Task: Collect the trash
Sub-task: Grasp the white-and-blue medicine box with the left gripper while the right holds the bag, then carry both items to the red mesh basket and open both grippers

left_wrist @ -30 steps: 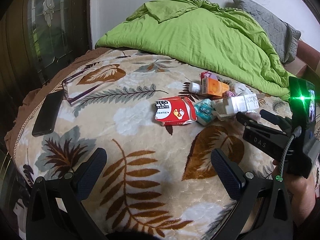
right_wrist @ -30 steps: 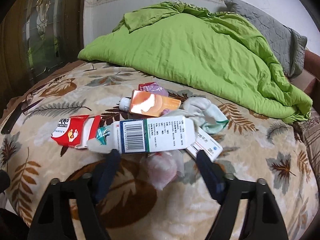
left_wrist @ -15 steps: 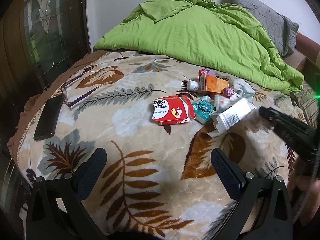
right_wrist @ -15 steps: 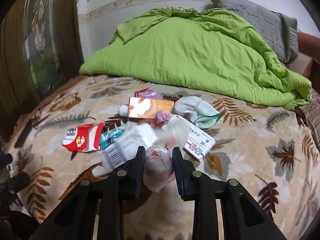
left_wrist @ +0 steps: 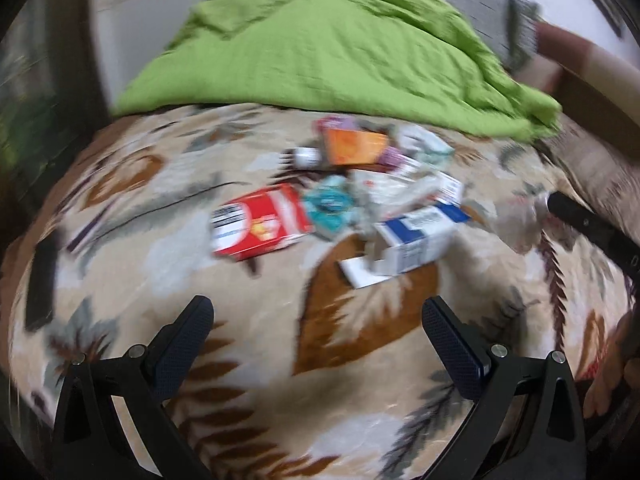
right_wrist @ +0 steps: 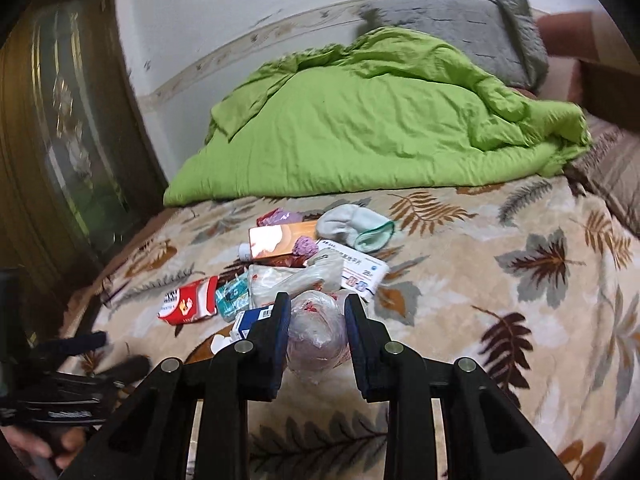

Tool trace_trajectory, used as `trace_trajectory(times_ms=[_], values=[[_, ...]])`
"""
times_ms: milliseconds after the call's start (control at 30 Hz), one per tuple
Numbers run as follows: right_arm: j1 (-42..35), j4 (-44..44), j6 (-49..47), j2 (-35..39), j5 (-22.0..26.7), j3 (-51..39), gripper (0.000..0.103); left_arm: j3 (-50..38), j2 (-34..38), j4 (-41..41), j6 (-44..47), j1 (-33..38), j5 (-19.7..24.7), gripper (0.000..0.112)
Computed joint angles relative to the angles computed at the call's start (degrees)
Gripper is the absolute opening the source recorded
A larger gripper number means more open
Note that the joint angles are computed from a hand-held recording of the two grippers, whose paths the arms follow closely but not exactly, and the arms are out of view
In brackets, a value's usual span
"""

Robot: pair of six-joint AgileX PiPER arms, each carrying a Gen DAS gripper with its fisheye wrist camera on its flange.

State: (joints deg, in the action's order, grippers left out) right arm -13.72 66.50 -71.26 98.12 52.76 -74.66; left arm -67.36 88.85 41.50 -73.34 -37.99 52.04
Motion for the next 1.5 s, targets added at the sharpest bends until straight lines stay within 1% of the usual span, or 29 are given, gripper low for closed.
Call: trace_trajectory(times_ms=[100, 133, 167, 267, 333, 367, 400, 467, 500, 533, 633, 667, 733, 833, 900, 967, 1067, 1133, 1200, 1233, 1300, 1367, 1433, 1500], values=[[-1.4, 0.6, 0.6, 0.3, 1.0, -0.3, 0.03, -3.4, 3.8, -5.4, 10.3, 3.1, -6.3, 0.103], [-1.7, 0.7, 0.8, 0.5, 1.1, -0.5, 0.03, -4.6, 5.0, -7.2, 13.4, 4.0, -7.9, 0.103], [-1.9, 0.7, 1.0, 0.8, 1.4, -0.8, 0.03, -6.6, 7.2, -9.6, 18.3, 5.2, -9.6, 0.103], [-2.4, 0.5, 1.6, 1.4, 2.2, -1.3, 0.03, -11.7, 12.3, -13.9, 27.9, 7.5, -11.1, 0.103], [-2.6, 0.5, 2.0, 1.9, 2.7, -1.6, 0.03, -15.3, 15.6, -13.4, 29.8, 8.3, -10.1, 0.103], [-2.7, 0.5, 2.2, 2.1, 2.9, -1.8, 0.03, -16.6, 16.9, -14.1, 31.4, 9.0, -10.6, 0.103], [-2.7, 0.5, 2.3, 2.3, 3.1, -2.0, 0.03, -17.6, 17.9, -15.2, 33.0, 9.9, -11.6, 0.103], [-2.9, 0.6, 2.5, 2.7, 3.5, -2.2, 0.03, -19.5, 19.9, -19.9, 37.1, 11.9, -12.6, 0.102], [-2.9, 0.5, 2.6, 2.8, 3.7, -2.4, 0.03, -19.9, 20.5, -23.6, 40.2, 13.0, -13.3, 0.092], [-2.9, 0.5, 2.9, 3.1, 3.8, -2.6, 0.03, -20.3, 21.1, -26.5, 42.2, 13.6, -13.4, 0.077], [-2.9, 0.1, 3.9, 3.6, 4.0, -3.2, 0.03, -19.8, 21.6, -34.8, 47.2, 14.2, -13.6, 0.054], [-2.9, 0.0, 4.2, 3.7, 4.0, -3.4, 0.03, -19.0, 21.1, -36.2, 48.3, 14.1, -13.7, 0.052], [-2.8, -0.5, 5.2, 4.0, 3.7, -3.7, 0.03, -18.4, 20.6, -35.2, 47.9, 12.6, -13.2, 0.049], [-2.5, -1.6, 6.7, 4.3, 3.1, -4.1, 0.03, -19.3, 20.7, -35.5, 48.2, 11.7, -13.0, 0.049], [-2.3, -2.1, 7.2, 4.1, 2.3, -4.0, 0.03, -21.9, 22.5, -32.2, 45.1, 11.1, -11.1, 0.049], [-2.3, -2.2, 7.4, 4.0, 2.3, -4.1, 0.03, -24.9, 24.7, -32.7, 44.7, 11.6, -9.5, 0.049], [-2.4, -2.2, 7.6, 4.1, 2.2, -4.0, 0.03, -25.9, 25.7, -33.5, 44.3, 12.1, -11.1, 0.049], [-2.4, -2.5, 8.2, 4.4, 2.1, -4.3, 0.03, -25.8, 25.7, -31.9, 43.0, 11.5, -11.6, 0.042], [-2.3, -2.7, 8.4, 4.5, 2.1, -4.4, 0.03, -24.6, 25.0, -29.6, 40.8, 10.7, -12.4, 0.041], [-2.2, -2.8, 8.5, 4.5, 2.0, -4.4, 0.03, -23.6, 24.3, -28.9, 39.8, 10.5, -12.9, 0.04], [-2.2, -2.7, 8.6, 4.5, 2.1, -4.4, 0.03, -20.7, 22.0, -28.6, 38.2, 10.3, -15.1, 0.034], [-2.1, -2.4, 8.3, 4.3, 1.9, -4.1, 0.03, -17.7, 19.5, -26.6, 35.4, 9.8, -17.0, 0.034], [-2.0, -1.8, 7.8, 3.9, 1.7, -3.8, 0.03, -15.1, 17.1, -22.9, 31.7, 8.8, -18.7, 0.034], [-2.0, -1.5, 7.5, 3.2, 1.4, -3.1, 0.03, -14.4, 16.0, -21.7, 29.4, 8.3, -19.0, 0.034]])
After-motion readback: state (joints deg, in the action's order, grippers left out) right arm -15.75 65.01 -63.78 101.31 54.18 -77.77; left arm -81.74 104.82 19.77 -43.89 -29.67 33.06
